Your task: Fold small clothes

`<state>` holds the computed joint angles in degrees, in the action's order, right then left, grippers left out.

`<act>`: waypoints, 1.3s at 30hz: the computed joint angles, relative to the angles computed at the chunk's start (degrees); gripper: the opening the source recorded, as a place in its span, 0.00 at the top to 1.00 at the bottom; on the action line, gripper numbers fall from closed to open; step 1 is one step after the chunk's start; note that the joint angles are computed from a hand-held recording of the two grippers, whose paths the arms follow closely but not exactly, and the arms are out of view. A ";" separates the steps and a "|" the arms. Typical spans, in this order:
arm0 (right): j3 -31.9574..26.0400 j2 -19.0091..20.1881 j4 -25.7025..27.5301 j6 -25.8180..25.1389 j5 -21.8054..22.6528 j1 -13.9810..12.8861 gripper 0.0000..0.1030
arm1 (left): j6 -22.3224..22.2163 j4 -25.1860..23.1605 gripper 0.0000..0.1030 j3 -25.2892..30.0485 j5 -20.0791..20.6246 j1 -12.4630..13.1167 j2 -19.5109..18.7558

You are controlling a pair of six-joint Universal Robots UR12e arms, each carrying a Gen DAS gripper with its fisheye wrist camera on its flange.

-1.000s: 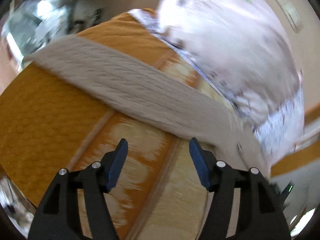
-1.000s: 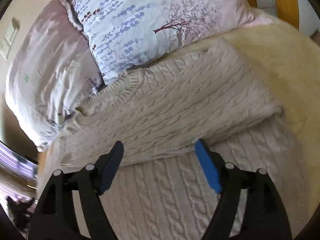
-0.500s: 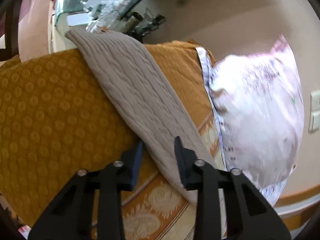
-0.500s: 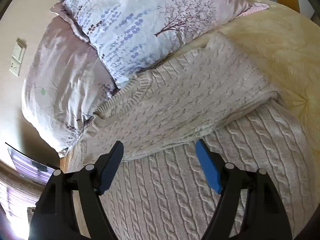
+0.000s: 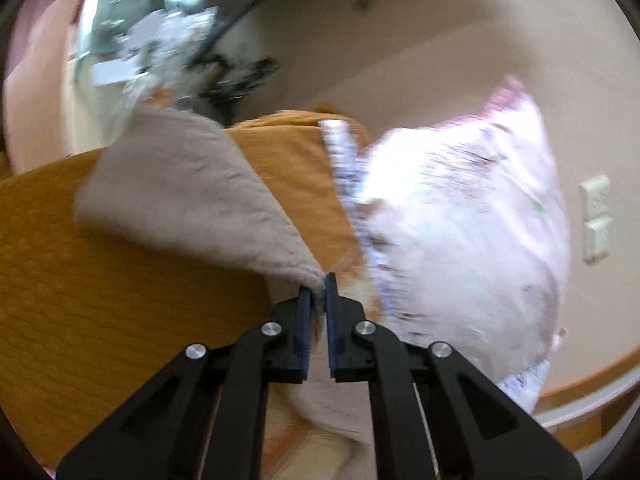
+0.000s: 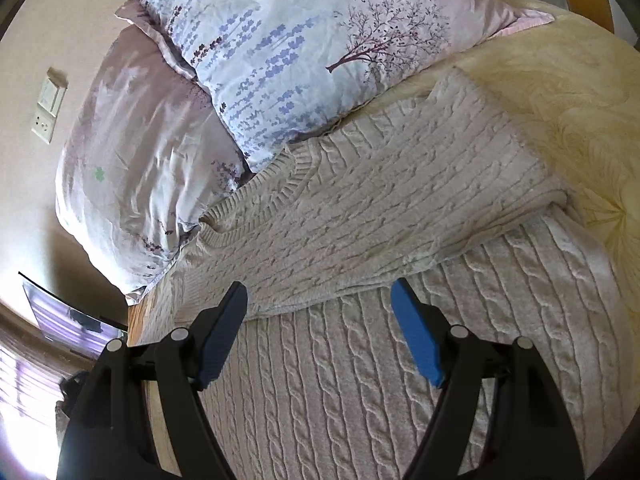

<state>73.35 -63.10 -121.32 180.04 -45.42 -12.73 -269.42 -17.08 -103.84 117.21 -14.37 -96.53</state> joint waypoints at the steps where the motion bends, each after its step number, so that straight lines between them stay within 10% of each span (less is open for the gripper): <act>1: 0.14 -0.06 -0.69 0.46 -0.28 -0.04 0.26 | 1.69 1.24 0.94 1.05 0.01 -0.13 -0.71; 14: 1.38 -0.38 -5.61 1.02 0.97 -1.32 0.26 | 20.15 13.23 0.95 22.25 -18.34 -2.97 -16.66; 22: 1.54 -0.76 -4.62 -2.10 -0.18 -1.61 0.26 | 23.49 4.68 0.95 38.38 -29.80 -5.63 -28.55; 28: 1.70 -1.46 -4.20 -5.10 -2.41 -1.37 0.26 | 29.46 -13.58 0.89 49.25 -30.75 -7.45 -34.36; 31: 1.91 -2.04 -5.89 -6.92 -3.19 -1.10 0.26 | 33.23 -19.04 0.72 49.82 -34.82 -7.49 -34.42; 35: 0.80 -2.29 -5.19 -13.16 -1.53 -0.23 0.27 | 36.26 -14.83 0.65 41.58 -38.20 -7.01 -29.63; 39: 0.49 -2.68 -4.26 -21.29 0.65 1.44 0.30 | 35.84 -12.09 0.65 30.73 -32.49 -6.07 -22.11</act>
<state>73.84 -65.78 -125.59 158.75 -44.77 -11.29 -233.58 -29.17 -73.12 84.72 -20.43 -118.64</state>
